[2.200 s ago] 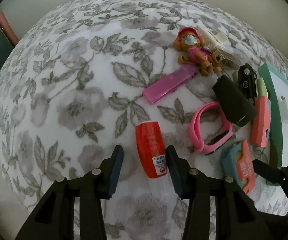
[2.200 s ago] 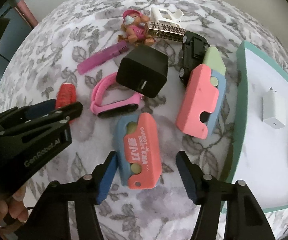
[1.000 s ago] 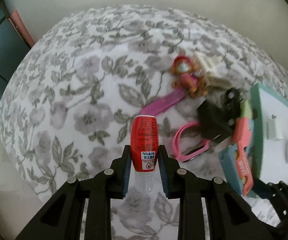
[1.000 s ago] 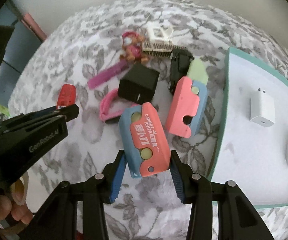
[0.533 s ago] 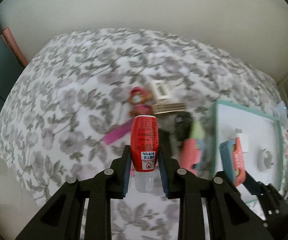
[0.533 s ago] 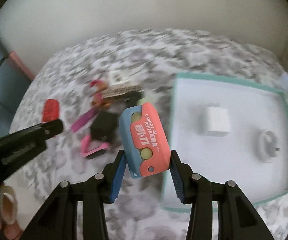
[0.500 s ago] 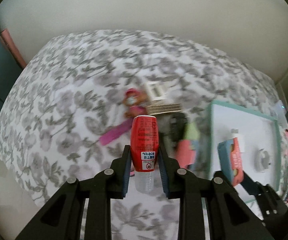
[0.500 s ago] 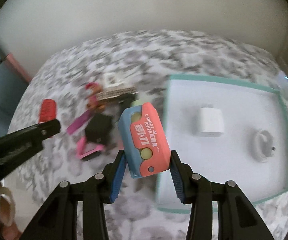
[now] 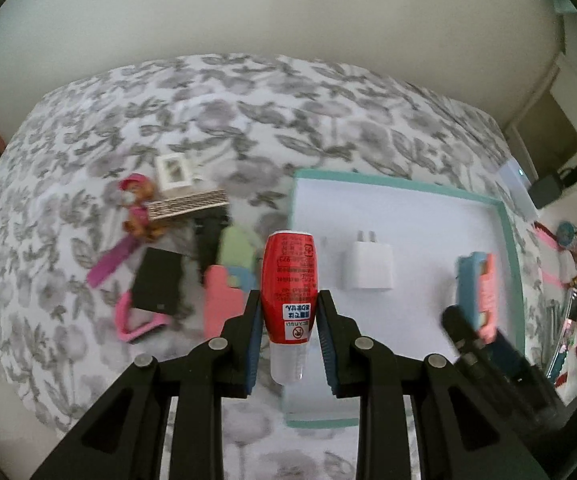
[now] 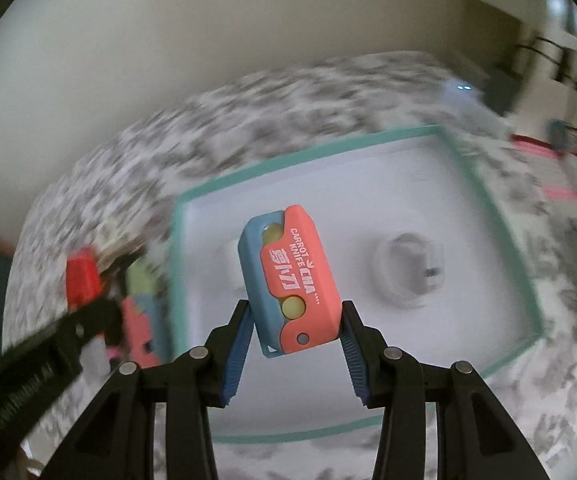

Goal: Organize rigid objects
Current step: 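Carry the red bottle and carpet knife into the tray with both tools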

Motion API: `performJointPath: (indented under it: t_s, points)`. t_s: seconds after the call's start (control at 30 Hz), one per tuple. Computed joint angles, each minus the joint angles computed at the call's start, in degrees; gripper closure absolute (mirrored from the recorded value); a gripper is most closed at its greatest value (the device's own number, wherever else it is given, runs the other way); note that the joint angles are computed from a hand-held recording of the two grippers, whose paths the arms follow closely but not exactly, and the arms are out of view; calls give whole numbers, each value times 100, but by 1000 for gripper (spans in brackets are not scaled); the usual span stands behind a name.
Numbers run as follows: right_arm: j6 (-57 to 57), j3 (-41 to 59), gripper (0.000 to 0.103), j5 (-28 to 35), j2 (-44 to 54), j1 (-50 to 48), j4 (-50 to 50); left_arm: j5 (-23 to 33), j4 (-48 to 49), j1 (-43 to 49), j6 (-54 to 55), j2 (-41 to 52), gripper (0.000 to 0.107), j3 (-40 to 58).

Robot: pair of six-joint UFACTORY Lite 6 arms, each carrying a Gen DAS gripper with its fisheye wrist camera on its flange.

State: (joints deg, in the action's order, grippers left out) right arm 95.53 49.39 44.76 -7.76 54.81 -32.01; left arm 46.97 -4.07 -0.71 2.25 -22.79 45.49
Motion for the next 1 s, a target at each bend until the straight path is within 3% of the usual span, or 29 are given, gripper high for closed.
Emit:
performJointPath:
  t_s: [0.43, 1.0]
  points:
    - [452, -1564, 57, 1022, -1625, -1047, -165, -552, 464, -1737, -1448, 637, 79, -66]
    - [-107, -1923, 57, 601, -1402, -1647, 199, -1299, 728, -2549, -1903, 1230, 79, -584]
